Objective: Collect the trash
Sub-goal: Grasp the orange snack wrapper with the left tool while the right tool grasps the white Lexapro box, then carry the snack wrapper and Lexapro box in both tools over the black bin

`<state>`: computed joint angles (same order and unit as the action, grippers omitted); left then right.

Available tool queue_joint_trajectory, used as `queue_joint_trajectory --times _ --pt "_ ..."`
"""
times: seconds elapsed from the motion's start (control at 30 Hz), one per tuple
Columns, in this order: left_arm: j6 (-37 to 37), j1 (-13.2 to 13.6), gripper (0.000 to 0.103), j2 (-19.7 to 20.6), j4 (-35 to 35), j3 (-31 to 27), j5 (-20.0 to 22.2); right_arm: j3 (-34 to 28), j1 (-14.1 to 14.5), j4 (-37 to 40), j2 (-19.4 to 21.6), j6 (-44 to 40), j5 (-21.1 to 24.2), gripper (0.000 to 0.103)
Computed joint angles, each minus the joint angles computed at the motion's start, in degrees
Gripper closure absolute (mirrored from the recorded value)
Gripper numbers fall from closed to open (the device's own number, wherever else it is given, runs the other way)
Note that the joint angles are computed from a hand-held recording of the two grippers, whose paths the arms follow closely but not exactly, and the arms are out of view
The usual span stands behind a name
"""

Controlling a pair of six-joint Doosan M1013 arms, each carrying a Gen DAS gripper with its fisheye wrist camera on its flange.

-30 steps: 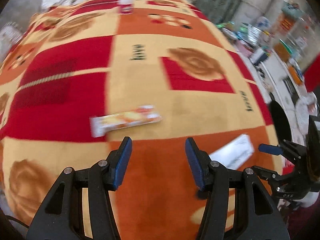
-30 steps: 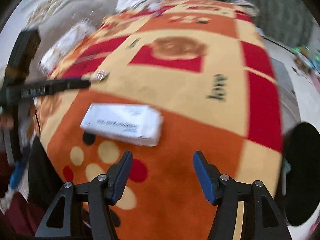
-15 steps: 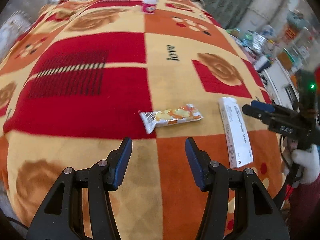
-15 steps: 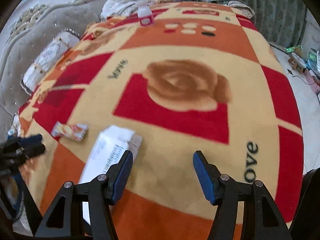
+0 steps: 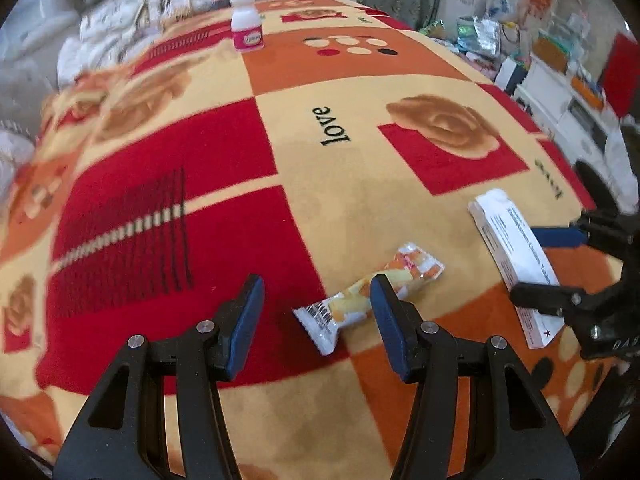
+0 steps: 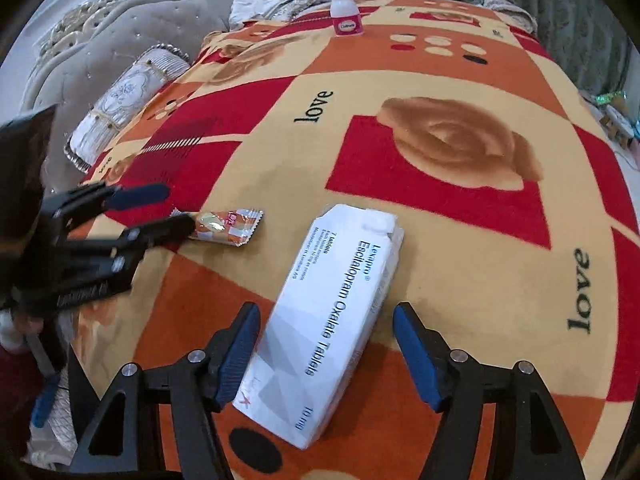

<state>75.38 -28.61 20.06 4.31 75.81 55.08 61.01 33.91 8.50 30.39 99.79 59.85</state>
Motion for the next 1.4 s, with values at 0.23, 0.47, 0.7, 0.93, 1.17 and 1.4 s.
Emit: queue_joint_trajectory --times 0.23,0.47,0.7,0.93,1.17,1.4 --pt "7.21 0.47 0.049 -1.01 -13.59 1.62 2.02 2.3 -0.92 -4.42 -1.86 -0.86 0.06 0.048" --pt "4.03 -0.43 0.049 -1.46 -10.61 1.57 1.55 4.87 -2.99 -0.84 -3.55 -0.11 -2.25 0.048" --pt "-0.76 -1.38 0.049 0.58 -6.31 -0.64 1.54 4.18 -1.88 -3.04 -2.79 -0.44 -2.79 0.048" --pt "-7.18 -2.26 0.084 1.6 -2.71 -1.89 2.17 4.92 -0.84 -8.54 -2.9 0.02 -4.22 0.059" --pt "-8.32 -3.51 0.088 1.01 -2.68 -1.55 0.81 7.79 -1.83 -7.53 -5.55 0.52 -7.34 0.059" --pt "-8.53 -5.85 0.088 1.83 -2.38 -3.75 -0.1 11.28 -3.04 -7.57 -8.63 2.09 -9.28 0.059"
